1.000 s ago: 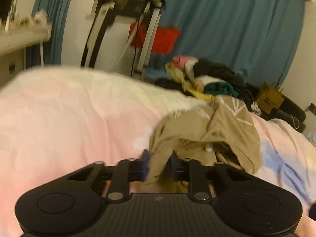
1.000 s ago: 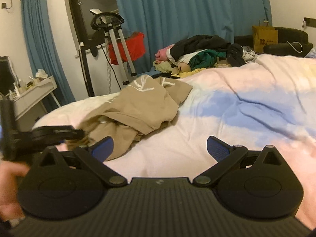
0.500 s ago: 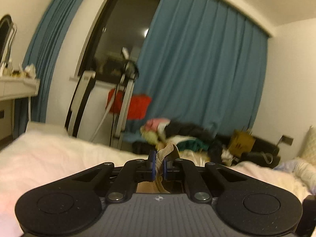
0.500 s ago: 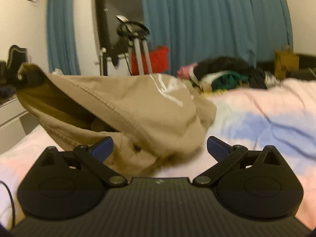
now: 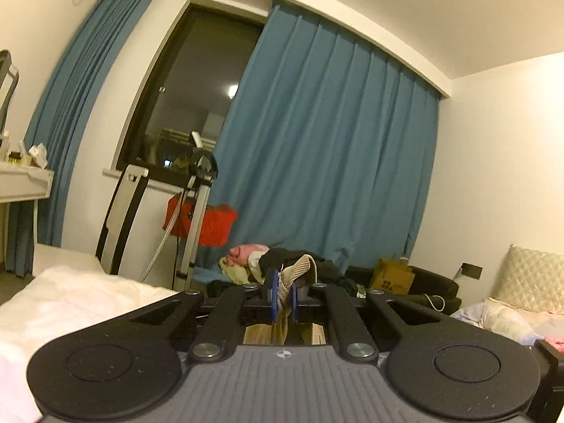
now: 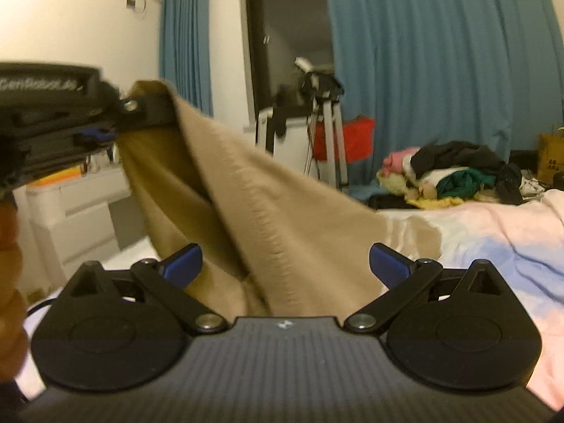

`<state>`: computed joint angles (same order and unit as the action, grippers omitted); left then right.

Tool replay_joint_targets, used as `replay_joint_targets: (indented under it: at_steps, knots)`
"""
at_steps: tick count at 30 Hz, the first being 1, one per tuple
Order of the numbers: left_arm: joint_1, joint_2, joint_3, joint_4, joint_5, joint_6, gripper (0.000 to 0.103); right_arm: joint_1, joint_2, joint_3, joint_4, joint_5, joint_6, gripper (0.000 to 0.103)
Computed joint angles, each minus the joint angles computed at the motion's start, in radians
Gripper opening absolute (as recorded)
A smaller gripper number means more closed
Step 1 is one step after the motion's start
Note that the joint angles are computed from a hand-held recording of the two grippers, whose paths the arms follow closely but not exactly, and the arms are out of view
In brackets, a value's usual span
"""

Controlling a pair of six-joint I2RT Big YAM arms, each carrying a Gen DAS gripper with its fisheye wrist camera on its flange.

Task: Fold clothes
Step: 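Grasp the beige shirt with the left gripper and lift it up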

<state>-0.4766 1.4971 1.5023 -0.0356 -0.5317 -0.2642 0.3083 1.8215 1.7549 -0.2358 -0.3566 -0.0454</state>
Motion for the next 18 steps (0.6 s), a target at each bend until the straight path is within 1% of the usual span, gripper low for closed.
replay_joint_targets:
  at_steps: [2, 3, 5, 6, 8, 10, 11, 13, 14, 15, 16, 18]
  knots:
    - [0.012, 0.007, 0.007, -0.025, -0.002, -0.031, 0.008, 0.016, 0.024, 0.037, -0.083, 0.102, -0.058, 0.103]
    - [0.021, 0.009, 0.008, -0.041, 0.005, -0.064, 0.008, 0.019, 0.04, 0.055, -0.117, 0.145, -0.071, 0.103]
    - [0.043, 0.019, 0.026, -0.081, 0.02, -0.132, 0.008, 0.011, 0.091, 0.122, -0.211, 0.226, -0.066, 0.103]
    - [0.053, 0.024, 0.036, -0.106, 0.025, -0.163, 0.008, 0.002, 0.113, 0.158, -0.258, 0.257, -0.045, 0.103]
    - [0.071, 0.036, 0.052, -0.163, 0.04, -0.214, 0.008, -0.03, 0.129, 0.196, -0.294, 0.247, 0.039, 0.103]
    - [0.082, 0.048, 0.067, -0.228, 0.055, -0.243, 0.008, -0.062, 0.125, 0.208, -0.286, 0.234, 0.105, 0.103]
    - [0.09, 0.062, 0.081, -0.257, 0.079, -0.25, 0.008, -0.077, 0.124, 0.216, -0.281, 0.236, 0.132, 0.103]
    - [0.099, 0.09, 0.106, -0.307, 0.149, -0.251, 0.008, -0.108, 0.147, 0.272, -0.303, 0.234, 0.188, 0.103]
    - [0.098, 0.104, 0.119, -0.325, 0.174, -0.239, 0.008, -0.124, 0.163, 0.307, -0.319, 0.234, 0.215, 0.103]
    - [0.095, 0.12, 0.134, -0.342, 0.195, -0.224, 0.008, -0.135, 0.168, 0.318, -0.328, 0.227, 0.236, 0.103]
    - [0.085, 0.126, 0.134, -0.346, 0.198, -0.213, 0.008, -0.145, 0.178, 0.339, -0.347, 0.219, 0.252, 0.103]
    - [0.06, 0.134, 0.128, -0.349, 0.193, -0.192, 0.008, -0.169, 0.219, 0.421, -0.449, 0.183, 0.246, 0.103]
